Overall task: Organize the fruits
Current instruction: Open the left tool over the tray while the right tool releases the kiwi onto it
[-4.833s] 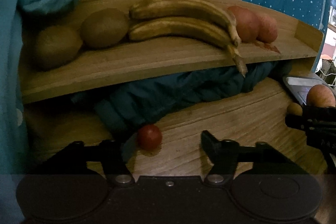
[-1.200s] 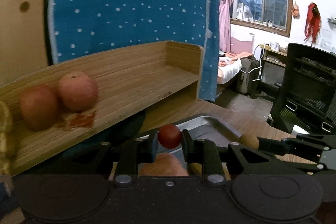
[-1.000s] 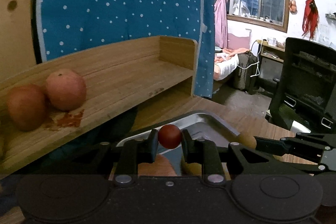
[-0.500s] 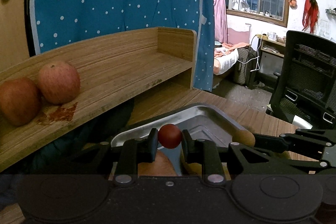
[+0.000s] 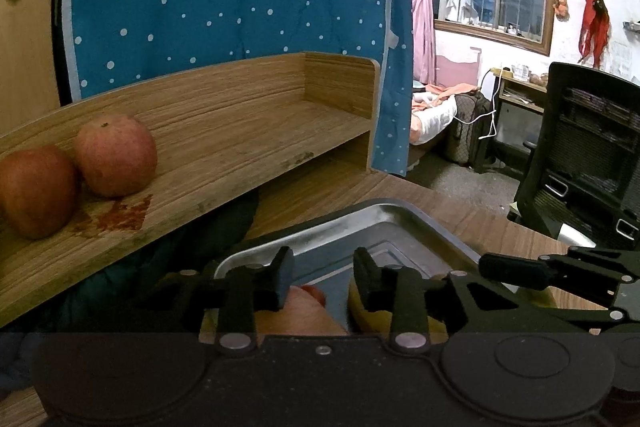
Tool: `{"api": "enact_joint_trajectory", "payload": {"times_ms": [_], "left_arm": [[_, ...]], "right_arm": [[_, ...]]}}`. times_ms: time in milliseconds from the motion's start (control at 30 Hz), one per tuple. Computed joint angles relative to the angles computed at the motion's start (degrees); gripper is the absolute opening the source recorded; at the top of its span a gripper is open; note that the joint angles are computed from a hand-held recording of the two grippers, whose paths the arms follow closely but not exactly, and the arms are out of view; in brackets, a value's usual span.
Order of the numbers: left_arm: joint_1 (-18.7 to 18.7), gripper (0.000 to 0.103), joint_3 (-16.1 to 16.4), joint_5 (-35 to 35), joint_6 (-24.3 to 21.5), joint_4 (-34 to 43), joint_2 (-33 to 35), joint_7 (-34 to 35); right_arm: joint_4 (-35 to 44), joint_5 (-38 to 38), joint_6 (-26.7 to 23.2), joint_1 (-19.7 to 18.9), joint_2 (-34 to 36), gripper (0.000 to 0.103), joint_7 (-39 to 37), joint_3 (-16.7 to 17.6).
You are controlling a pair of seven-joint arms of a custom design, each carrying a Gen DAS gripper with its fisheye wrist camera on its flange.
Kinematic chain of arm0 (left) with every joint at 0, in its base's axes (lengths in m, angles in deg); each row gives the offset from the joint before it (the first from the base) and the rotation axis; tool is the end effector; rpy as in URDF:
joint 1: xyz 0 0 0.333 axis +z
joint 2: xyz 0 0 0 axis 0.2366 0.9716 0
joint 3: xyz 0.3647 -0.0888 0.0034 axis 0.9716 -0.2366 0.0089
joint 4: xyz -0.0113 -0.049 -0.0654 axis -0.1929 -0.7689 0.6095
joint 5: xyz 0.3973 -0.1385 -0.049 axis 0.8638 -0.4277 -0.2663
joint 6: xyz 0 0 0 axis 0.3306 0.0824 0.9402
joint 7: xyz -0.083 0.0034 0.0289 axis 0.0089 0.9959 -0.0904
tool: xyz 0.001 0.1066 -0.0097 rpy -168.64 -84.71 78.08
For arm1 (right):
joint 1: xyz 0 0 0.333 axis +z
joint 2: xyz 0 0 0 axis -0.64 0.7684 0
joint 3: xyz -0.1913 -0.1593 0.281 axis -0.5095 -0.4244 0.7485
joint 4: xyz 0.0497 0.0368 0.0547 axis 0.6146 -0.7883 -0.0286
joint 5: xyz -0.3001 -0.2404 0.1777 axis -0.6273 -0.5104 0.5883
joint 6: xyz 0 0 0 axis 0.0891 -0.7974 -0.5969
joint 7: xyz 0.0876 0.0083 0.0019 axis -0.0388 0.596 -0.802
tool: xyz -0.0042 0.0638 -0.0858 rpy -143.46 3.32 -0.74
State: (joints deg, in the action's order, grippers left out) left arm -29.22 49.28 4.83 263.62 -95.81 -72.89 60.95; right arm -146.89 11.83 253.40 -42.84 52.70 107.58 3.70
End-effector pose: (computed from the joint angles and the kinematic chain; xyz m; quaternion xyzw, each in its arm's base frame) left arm 0.5966 -0.2599 0.4492 -0.5550 0.6716 -0.3881 0.3004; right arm 0.5735 0.0543 0.4151 -0.6639 0.5321 -0.2918 0.4370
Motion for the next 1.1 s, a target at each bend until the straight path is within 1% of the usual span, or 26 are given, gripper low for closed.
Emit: {"api": "enact_joint_trajectory", "payload": {"times_ms": [67, 100, 200, 233, 267, 367, 433, 467, 600, 667, 767, 833, 933, 1100], "left_arm": [[-0.25, 0.043, 0.29, -0.38, 0.15, 0.02, 0.01, 0.04], [-0.22, 0.045, 0.25, -0.57, 0.29, -0.11, -0.19, 0.11], [1.05, 0.055, -1.31, -0.63, 1.32, -0.37, -0.51, 0.09], [1.57, 0.06, -1.99, -0.99, 1.82, -0.35, -0.56, 0.34], [2.24, 0.066, -2.83, -1.34, 2.3, -0.31, -0.61, 0.64], [4.99, 0.076, -5.91, -0.88, 3.86, -0.6, -0.96, 0.56], [7.38, 0.08, -8.47, 0.67, 4.76, -1.11, -1.33, -0.47], [8.25, 0.082, -9.46, 0.95, 5.2, -1.23, -1.46, -0.57], [11.08, 0.089, -12.67, 1.15, 6.54, -1.66, -2.02, -0.23], [12.22, 0.095, -13.98, 1.37, 7.38, -2.0, -2.3, -0.35], [13.8, 0.097, -15.71, 1.84, 8.51, -2.65, -2.75, -0.83], [14.69, 0.1, -16.6, 2.09, 9.09, -3.28, -3.24, -1.26], [15.67, 0.1, -17.65, 1.97, 9.92, -4.13, -3.97, -1.48], [17.31, 0.102, -19.29, 2.43, 11.13, -6.18, -5.56, -2.6]], "right_arm": [[-0.13, 0.69, 0.0, 0.22, -0.08, 0.045, -0.4, -0.1], [-0.18, 0.94, -0.01, 0.26, -0.15, 0.048, -0.55, -0.15], [-0.44, 1.99, 0.11, 0.5, -0.28, 0.056, -1.24, -0.31], [-0.5, 2.4, 0.12, 0.6, -0.33, 0.058, -1.45, -0.36], [-0.57, 2.67, 0.07, 0.65, -0.39, 0.059, -1.59, -0.38], [-0.78, 3.3, 0.17, 0.75, -0.57, 0.065, -1.93, -0.43], [-1.05, 3.65, 0.35, 0.85, -0.82, 0.072, -2.03, -0.44], [-1.06, 3.73, 0.4, 0.88, -0.85, 0.073, -2.04, -0.45], [-1.54, 4.52, 0.71, 1.24, -1.31, 0.082, -2.46, -0.58], [-1.86, 5.09, 0.89, 1.47, -1.59, 0.085, -2.78, -0.7], [-2.56, 6.91, 1.23, 2.13, -2.17, 0.092, -3.72, -0.97], [-3.11, 8.96, 1.44, 2.86, -2.59, 0.098, -5.03, -1.2], [-3.84, 10.75, 1.67, 3.52, -3.32, 0.102, -6.24, -1.36], [-5.21, 12.48, 2.04, 4.32, -4.78, 0.103, -7.34, -1.55]]}}
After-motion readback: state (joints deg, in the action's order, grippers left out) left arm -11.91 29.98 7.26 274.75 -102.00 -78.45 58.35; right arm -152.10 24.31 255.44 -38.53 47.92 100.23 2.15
